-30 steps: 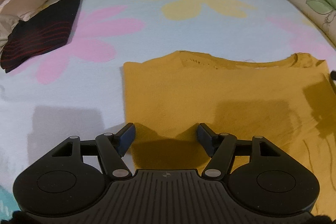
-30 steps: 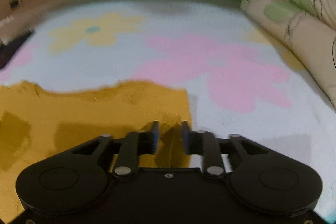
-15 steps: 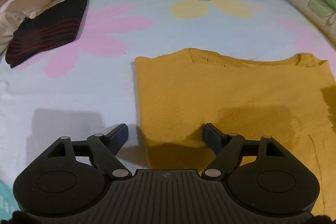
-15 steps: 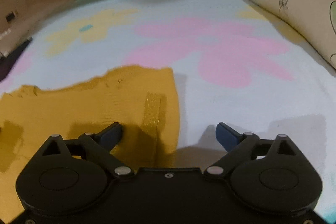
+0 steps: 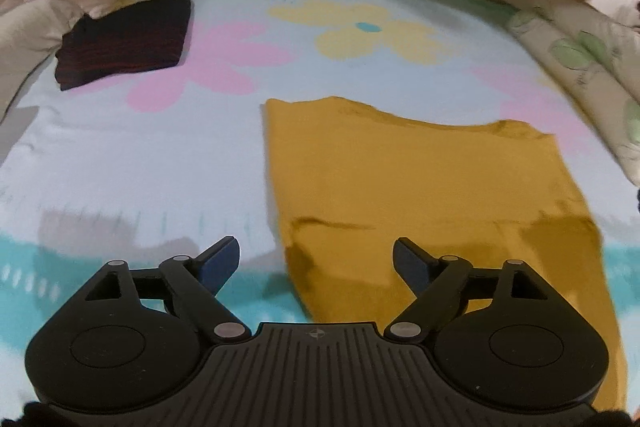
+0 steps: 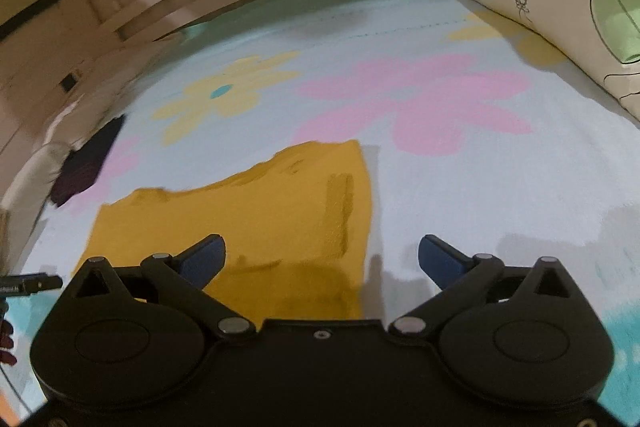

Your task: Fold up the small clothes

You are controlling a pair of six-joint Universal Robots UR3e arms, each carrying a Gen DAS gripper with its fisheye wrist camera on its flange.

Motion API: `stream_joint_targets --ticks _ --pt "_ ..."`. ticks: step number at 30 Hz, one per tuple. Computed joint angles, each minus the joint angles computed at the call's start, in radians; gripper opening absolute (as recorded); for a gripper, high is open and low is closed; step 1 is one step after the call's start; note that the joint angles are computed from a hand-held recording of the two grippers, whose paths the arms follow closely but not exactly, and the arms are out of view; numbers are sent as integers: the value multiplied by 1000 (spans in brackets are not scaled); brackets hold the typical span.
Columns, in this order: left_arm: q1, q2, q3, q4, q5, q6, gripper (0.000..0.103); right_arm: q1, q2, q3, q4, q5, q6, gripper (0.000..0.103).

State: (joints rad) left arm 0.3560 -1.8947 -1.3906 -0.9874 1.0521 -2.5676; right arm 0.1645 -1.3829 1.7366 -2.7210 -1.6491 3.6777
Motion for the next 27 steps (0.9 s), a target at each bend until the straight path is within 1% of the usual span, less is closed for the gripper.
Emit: stream_joint_targets --ticks 3,6,9,12,14,16,20,22,24,27 --pt "49 148 -155 -7 -43 78 84 22 -77 52 25 1 33 103" --pt "102 277 -275 -57 -76 160 85 67 -178 140 22 -16 74 103" --pt "149 395 -378 -104 -100 254 85 129 -264 220 23 -54 114 103" --pt "194 498 -459 -175 -109 361 85 188 -340 291 36 -90 165 103" --pt "227 538 -475 -264 -115 431 85 220 -390 335 65 -101 200 103" --pt "262 579 -491 -341 -120 493 85 238 -436 369 102 -89 224 103" --pt "309 646 -538 -421 -105 589 85 258 -516 447 132 -41 264 103" --pt "327 651 -550 -458 -86 609 85 242 -546 482 152 22 272 103" --pt "340 643 -549 -491 -60 607 85 228 -563 513 157 73 273 103" --pt "352 638 -549 -509 -40 610 85 204 -567 540 166 135 270 103"
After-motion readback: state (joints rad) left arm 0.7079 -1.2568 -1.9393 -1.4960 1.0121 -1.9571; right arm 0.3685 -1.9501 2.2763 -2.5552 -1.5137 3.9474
